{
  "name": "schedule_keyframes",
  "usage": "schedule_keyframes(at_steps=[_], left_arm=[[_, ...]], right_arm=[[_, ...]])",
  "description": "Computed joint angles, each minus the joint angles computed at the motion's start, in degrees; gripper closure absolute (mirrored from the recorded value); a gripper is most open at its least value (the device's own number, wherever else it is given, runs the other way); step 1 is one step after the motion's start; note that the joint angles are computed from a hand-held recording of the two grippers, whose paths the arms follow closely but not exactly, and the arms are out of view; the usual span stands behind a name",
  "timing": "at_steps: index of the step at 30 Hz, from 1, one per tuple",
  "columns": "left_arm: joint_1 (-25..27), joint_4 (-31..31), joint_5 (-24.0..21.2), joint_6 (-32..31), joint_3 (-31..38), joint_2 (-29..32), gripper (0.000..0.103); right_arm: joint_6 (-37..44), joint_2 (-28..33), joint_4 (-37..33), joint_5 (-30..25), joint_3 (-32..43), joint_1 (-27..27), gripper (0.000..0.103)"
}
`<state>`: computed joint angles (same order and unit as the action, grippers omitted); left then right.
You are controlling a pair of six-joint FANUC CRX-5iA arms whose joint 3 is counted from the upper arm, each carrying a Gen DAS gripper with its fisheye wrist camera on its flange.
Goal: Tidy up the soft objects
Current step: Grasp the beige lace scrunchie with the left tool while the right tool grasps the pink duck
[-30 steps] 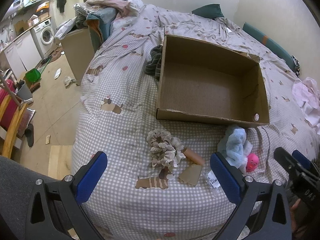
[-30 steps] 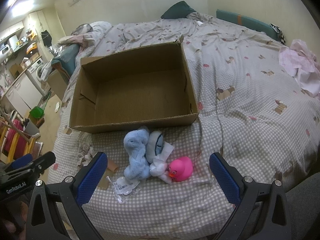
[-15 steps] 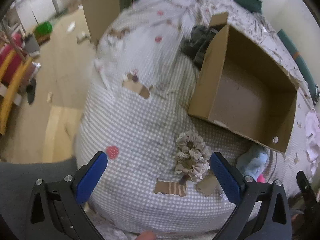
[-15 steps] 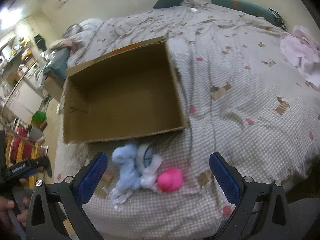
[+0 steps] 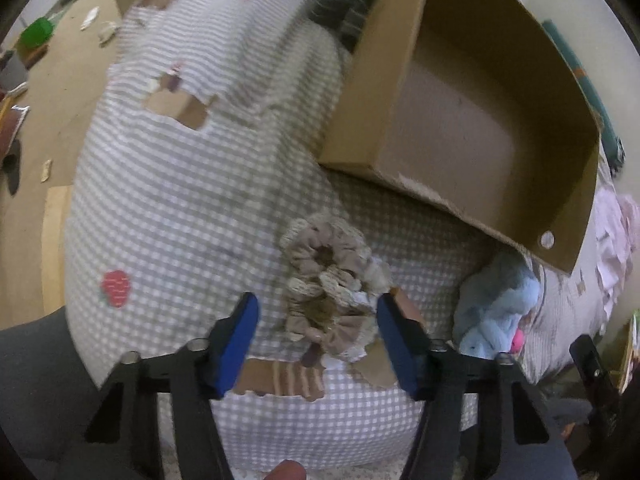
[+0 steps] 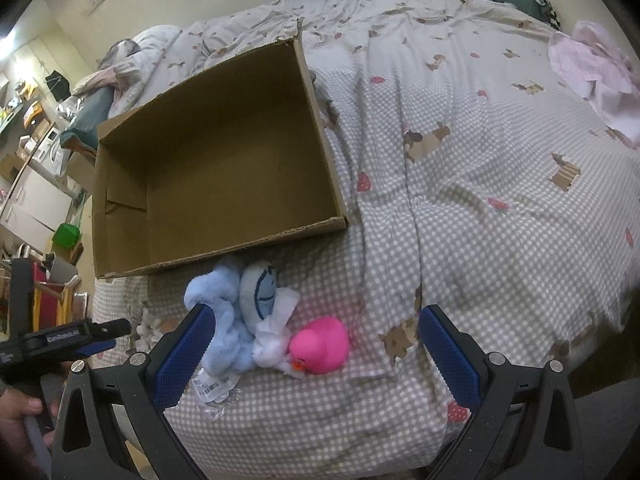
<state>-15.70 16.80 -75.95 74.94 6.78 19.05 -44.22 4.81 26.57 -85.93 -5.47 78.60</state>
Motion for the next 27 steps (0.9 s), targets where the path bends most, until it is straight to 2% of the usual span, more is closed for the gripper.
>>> schedule_keyframes(at_steps=[2,4,8,12,16,17,18,19,21,23,27], left_arm=[[-0.16,0.76,-0.06,-0.83,-0.45,0.11,0.082],[-0.14,1.14,0.1,-1.29,-0.67,0.15,0.094],[0.74,3.28,3.04,-2.68,-2.57,-2.65,0.095],[1.38,2.12,5.66,-4.42,-4.16,-6.66,0.096],[2.35,1.21,5.9,-5.72,-5.3,-9.24,0.096],[2.53,1.38,5.98,-6.12,-5.76,-9.61,0.096],[2.63,1.41,6.29,-6.42,-6.34,-9.99,0.096],[3.18,1.39,5.97,-6.73,-6.31,-10.33,0.096],[3.14,0.92,6.28,-6.63,-6.15,-10.26,0.096],[2.87,0.75,6.66,-6.33,-6.45,-10.25,0.096],[2.32,0.44,7.7,-6.43,-6.91,-10.34,0.096]], right_arm=[[0.18,-0.01,-0.04,0.28,-0.25,-0.11,0.0],[0.6,0.1,-0.03,0.38,-0.13,-0.28,0.0],[0.95,0.36,0.27,-0.06,0.08,-0.13,0.0],[-0.44,-0.22,0.34,-0.27,-0.56,0.27,0.0],[-6.65,-4.56,1.56,4.95,-6.02,1.0,0.0],[-8.66,-5.9,2.1,7.16,-7.88,1.13,0.004],[-10.67,-7.27,2.82,9.77,-9.92,1.24,0.022],[-12.37,-8.63,3.11,12.92,-12.0,1.07,0.028],[-15.04,-10.61,2.81,18.69,-15.34,0.35,0.054],[-14.16,-10.86,0.84,22.33,-16.26,-0.94,0.056],[-10.64,-9.38,-1.87,24.84,-15.31,-2.82,0.056]])
